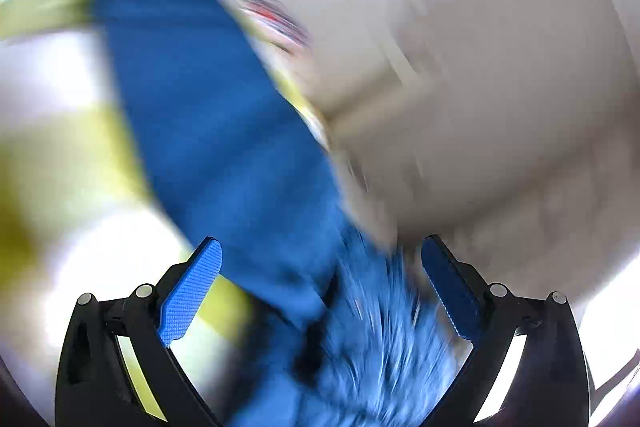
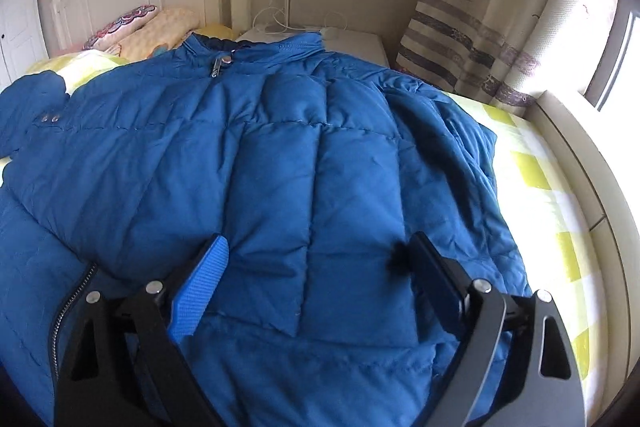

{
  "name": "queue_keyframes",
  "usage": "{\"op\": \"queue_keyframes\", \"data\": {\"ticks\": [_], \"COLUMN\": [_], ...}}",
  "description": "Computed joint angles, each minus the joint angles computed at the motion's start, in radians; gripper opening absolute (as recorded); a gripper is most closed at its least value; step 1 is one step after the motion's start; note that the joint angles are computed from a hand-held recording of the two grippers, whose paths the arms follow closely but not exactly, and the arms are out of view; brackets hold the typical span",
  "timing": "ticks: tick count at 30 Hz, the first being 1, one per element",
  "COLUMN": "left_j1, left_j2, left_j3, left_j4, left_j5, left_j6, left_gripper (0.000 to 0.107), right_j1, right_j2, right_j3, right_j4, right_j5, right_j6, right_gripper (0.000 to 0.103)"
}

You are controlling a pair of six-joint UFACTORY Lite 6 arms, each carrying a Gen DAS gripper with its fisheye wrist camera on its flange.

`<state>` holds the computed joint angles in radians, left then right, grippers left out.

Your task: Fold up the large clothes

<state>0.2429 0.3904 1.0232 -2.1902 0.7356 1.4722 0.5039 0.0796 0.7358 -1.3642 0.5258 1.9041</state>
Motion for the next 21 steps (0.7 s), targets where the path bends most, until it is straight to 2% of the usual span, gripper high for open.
{"op": "queue_keyframes", "data": {"ticks": [2,4,8,9,10,12,13,14,18,21], "left_j1": [0.118,0.214,0.284,0.29,0.296,0.304,0.3,0.289,0.161,-0.072], "left_j2": [0.036,0.11,0.338,0.403,0.465,0.543,0.53,0.481,0.105,-0.149], "left_j3": [0.032,0.146,0.555,0.659,0.764,0.889,0.888,0.846,0.49,0.315], "left_j4": [0.041,0.151,0.454,0.512,0.596,0.646,0.649,0.639,0.457,0.405], "left_j5": [0.034,0.054,-0.014,-0.03,-0.018,0.011,0.008,-0.002,-0.083,-0.15], "left_j6": [-0.078,-0.185,-0.511,-0.593,-0.691,-0.771,-0.753,-0.692,-0.276,-0.054], "left_gripper": [0.096,0.096,0.095,0.088,0.076,0.018,0.005,0.003,0.002,0.002], "right_j1": [-0.001,-0.004,0.021,0.019,0.021,0.021,0.02,0.015,-0.036,-0.093], "right_j2": [0.01,0.017,0.035,0.032,0.035,0.03,0.021,0.002,-0.143,-0.305], "right_j3": [0.012,0.017,0.022,0.019,0.024,0.02,0.011,-0.006,-0.147,-0.294], "right_j4": [0.012,0.008,0.0,-0.006,-0.002,-0.007,-0.024,-0.051,-0.292,-0.522], "right_j5": [0.007,0.002,0.004,0.001,0.003,0.002,-0.001,-0.011,-0.054,-0.052], "right_j6": [-0.024,-0.024,0.023,0.028,0.026,0.032,0.051,0.081,0.39,0.704], "right_gripper": [0.091,0.091,0.091,0.091,0.091,0.091,0.091,0.091,0.09,0.09]}}
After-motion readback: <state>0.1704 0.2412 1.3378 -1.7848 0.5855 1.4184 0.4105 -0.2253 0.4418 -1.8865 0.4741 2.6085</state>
